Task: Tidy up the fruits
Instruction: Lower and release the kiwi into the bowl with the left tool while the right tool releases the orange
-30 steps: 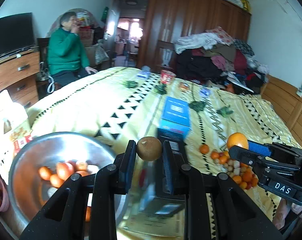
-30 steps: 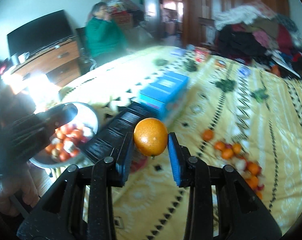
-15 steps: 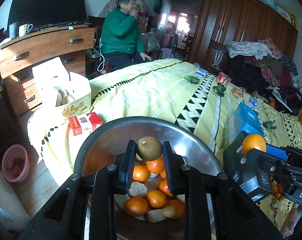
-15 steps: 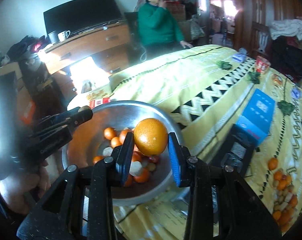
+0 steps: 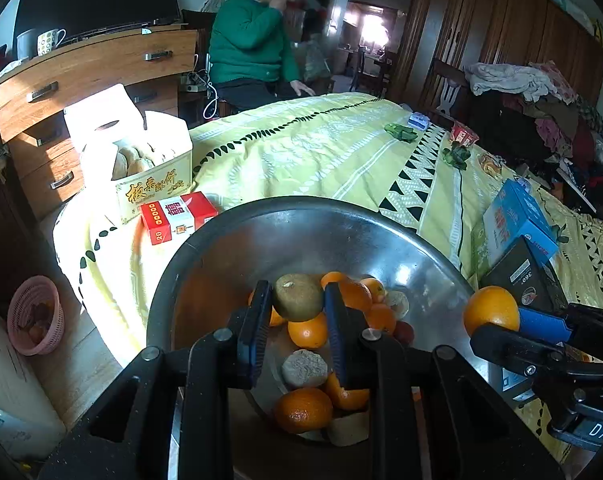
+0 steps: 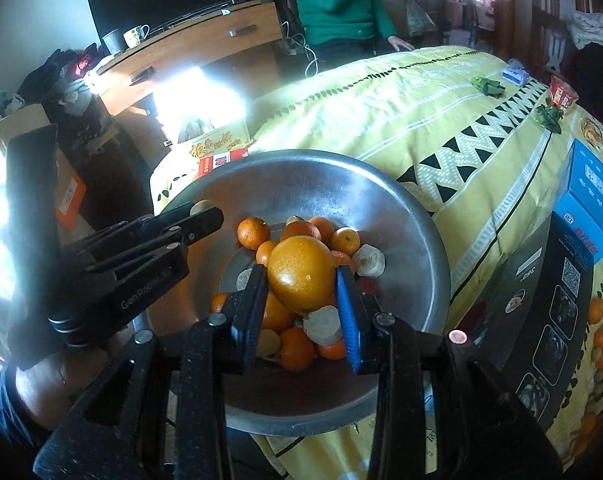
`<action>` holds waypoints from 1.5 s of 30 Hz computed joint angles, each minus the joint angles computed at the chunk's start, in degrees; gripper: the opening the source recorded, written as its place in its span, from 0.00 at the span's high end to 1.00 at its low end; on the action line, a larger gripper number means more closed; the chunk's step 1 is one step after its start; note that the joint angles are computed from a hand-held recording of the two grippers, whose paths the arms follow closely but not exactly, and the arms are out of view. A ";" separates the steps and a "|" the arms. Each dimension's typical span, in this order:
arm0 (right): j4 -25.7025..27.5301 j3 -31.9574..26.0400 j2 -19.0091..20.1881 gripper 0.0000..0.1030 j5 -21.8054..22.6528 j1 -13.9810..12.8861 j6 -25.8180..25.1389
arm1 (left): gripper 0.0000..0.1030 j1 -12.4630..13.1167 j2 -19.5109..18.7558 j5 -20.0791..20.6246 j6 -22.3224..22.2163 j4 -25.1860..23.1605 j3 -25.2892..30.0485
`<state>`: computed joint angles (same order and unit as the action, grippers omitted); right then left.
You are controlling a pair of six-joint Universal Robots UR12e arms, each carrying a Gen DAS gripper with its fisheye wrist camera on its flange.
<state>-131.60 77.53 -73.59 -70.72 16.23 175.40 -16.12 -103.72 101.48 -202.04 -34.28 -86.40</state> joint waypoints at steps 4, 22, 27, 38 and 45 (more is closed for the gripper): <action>0.17 -0.26 0.29 0.66 -0.29 0.38 0.21 | 0.74 -0.44 -0.15 1.91 1.09 -0.10 0.21; 0.53 -0.19 0.56 0.66 -0.81 0.56 0.51 | 0.74 -1.98 -1.14 6.87 4.61 -0.91 1.17; 0.57 -0.11 0.63 0.66 -0.92 0.62 0.53 | 0.74 -2.21 -1.43 8.00 4.87 -1.74 1.43; 0.85 0.49 0.60 0.66 -0.83 0.49 0.46 | 0.74 -2.24 -1.57 8.06 5.14 -2.59 1.40; 1.02 0.38 0.71 0.66 -0.77 0.50 0.55 | 0.74 -2.20 -1.63 8.00 4.97 -2.82 1.48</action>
